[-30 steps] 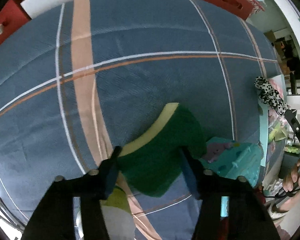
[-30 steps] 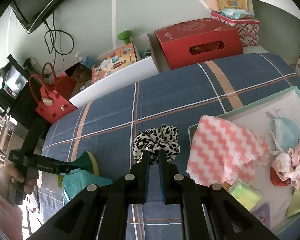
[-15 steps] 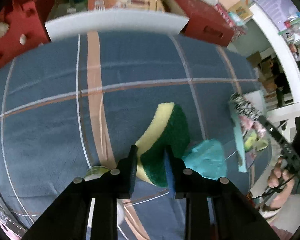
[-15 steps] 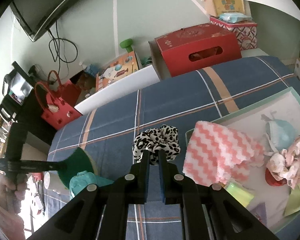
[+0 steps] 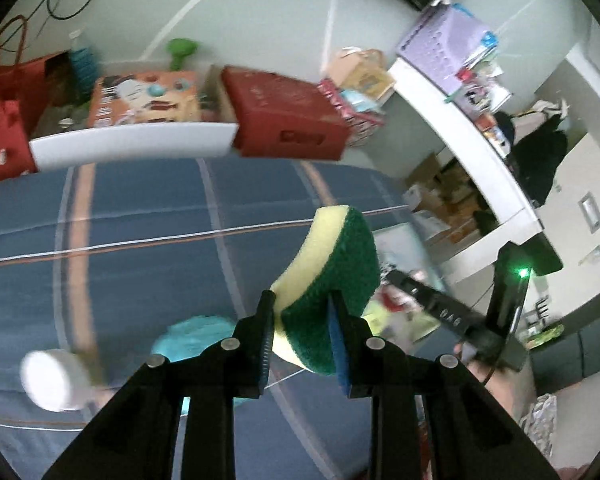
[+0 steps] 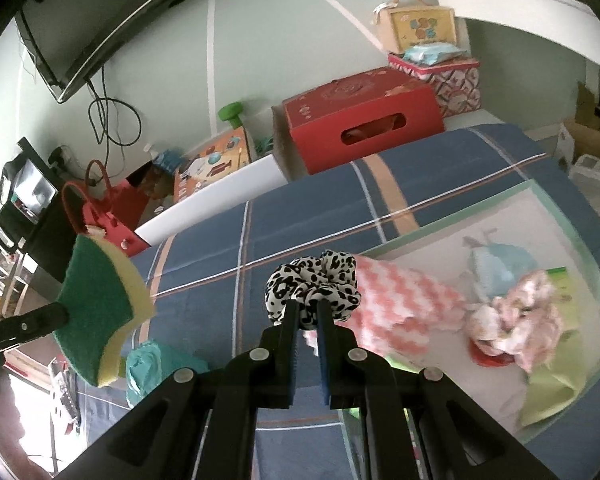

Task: Organize soft objects
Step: 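Carry the sponge and scrunchie with both tools over the tray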

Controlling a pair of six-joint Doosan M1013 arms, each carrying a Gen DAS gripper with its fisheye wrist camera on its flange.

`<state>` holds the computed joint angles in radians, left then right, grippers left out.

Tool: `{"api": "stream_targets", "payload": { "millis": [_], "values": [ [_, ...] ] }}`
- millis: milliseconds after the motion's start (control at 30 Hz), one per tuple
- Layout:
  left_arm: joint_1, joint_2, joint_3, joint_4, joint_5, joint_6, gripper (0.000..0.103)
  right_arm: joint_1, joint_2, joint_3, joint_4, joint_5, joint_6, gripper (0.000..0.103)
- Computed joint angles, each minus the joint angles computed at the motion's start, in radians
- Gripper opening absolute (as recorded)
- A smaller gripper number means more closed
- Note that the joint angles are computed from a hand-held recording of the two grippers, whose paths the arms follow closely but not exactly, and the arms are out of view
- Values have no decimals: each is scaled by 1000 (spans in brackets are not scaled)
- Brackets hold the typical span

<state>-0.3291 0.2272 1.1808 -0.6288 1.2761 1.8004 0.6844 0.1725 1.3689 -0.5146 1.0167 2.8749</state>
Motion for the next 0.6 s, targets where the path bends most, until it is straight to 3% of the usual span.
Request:
{"api": "stream_targets", "payload": {
  "millis": [200,467,600],
  "values": [
    [-60,-16,79,-110,-92,-22,27,-1,-34,34,-27,41,11,9],
    [-130,-3,164,-266,-128,-25,27,-16,-102,103,-85,159,99,9],
    [-162,7,190,-273,-150,-41,28,-28,-130,135,-67,170,116,9]
  ]
}}
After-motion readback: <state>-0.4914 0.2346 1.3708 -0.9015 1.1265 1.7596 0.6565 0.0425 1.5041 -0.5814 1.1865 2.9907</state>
